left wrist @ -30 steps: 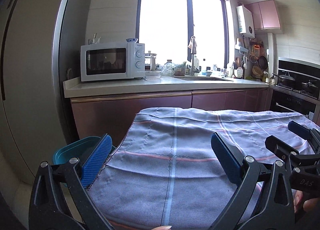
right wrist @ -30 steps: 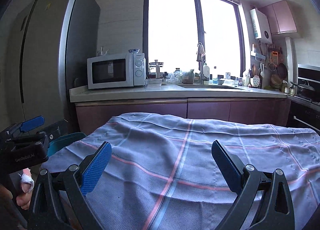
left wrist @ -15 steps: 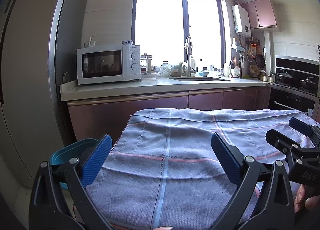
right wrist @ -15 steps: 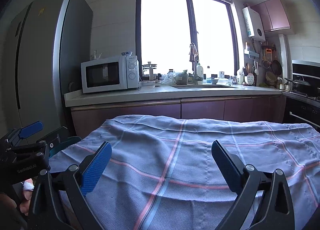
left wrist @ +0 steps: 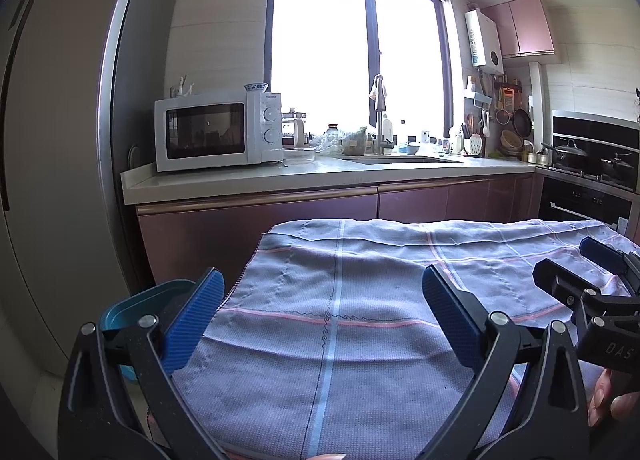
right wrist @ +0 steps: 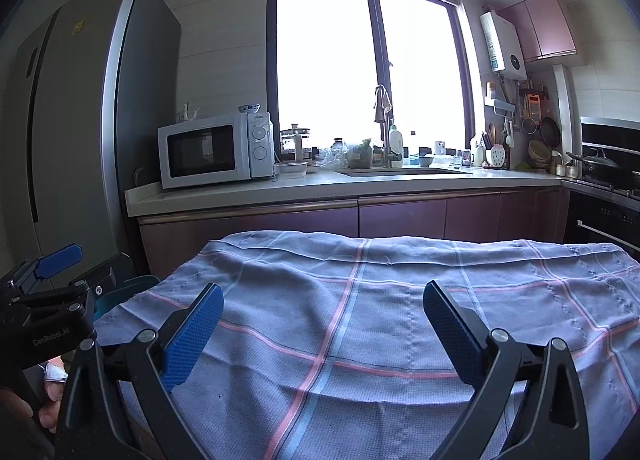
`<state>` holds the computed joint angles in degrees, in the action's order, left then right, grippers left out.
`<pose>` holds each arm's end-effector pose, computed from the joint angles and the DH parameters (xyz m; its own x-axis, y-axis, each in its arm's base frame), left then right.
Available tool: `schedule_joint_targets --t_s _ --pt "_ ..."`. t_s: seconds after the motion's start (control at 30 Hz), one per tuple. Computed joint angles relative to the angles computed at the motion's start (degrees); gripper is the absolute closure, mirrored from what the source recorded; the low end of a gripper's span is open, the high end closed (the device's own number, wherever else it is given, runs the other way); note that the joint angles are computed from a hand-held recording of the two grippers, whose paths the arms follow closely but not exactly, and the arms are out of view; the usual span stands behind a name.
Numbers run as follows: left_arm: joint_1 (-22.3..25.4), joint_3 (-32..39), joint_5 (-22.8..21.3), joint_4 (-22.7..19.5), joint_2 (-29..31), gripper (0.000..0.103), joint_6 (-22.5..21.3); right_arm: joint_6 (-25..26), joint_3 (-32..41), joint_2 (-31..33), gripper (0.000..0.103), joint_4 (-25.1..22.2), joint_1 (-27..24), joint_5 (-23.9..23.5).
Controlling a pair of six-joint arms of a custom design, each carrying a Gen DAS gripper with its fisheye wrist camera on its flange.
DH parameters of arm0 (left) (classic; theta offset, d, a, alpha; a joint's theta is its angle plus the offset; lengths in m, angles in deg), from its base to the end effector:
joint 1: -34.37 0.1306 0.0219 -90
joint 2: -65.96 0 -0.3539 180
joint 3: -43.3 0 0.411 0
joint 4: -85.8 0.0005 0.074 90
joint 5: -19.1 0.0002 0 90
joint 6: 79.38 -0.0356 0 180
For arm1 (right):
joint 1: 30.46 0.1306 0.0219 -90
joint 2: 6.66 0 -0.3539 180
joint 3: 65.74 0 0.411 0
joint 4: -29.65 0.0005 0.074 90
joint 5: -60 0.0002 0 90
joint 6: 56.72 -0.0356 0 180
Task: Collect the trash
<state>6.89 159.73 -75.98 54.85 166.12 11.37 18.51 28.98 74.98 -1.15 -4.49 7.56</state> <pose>0.5200 -0.2675 0.5662 -0.2298 0.1048 -0.9676 0.3807 0.9247 0.0098 0.4305 0.1850 0.5425 -0.2200 0.1176 -0.9684 0.2389 0.9690 0.0634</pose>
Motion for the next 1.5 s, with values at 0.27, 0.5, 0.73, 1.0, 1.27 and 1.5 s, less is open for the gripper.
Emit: schedule_joint_targets --t_s 0.27,0.5,0.73,1.0,1.27,1.5 --pt "-0.25 0.08 -0.01 0.25 0.08 0.006 -0.22 -0.18 -0.06 -0.1 0.006 0.1 -0.04 0.27" --pt "-0.39 -0.1 -0.2 0.64 0.12 0.006 -0.35 -0.38 -0.41 -0.4 0.006 0.29 0.06 0.87" --pt "-0.45 0.09 -0.38 0.77 0.26 0.006 -0.35 -0.35 -0.7 -0.71 0.006 0.38 0.19 1.25" --pt "-0.64 0.04 -1.19 1.92 0.44 0.006 -0.85 -0.5 -0.79 -0.95 0.006 0.18 0.3 1.8" --pt "-0.77 0.64 -1.57 2.15 1.11 0.006 -1.32 -0.53 -0.83 -1.08 0.006 0.03 0.19 1.95" --pt "-0.79 0.52 -1.62 2.3 1.07 0.006 -1.36 -0.73 -0.62 -0.95 0.006 -0.11 -0.05 1.81"
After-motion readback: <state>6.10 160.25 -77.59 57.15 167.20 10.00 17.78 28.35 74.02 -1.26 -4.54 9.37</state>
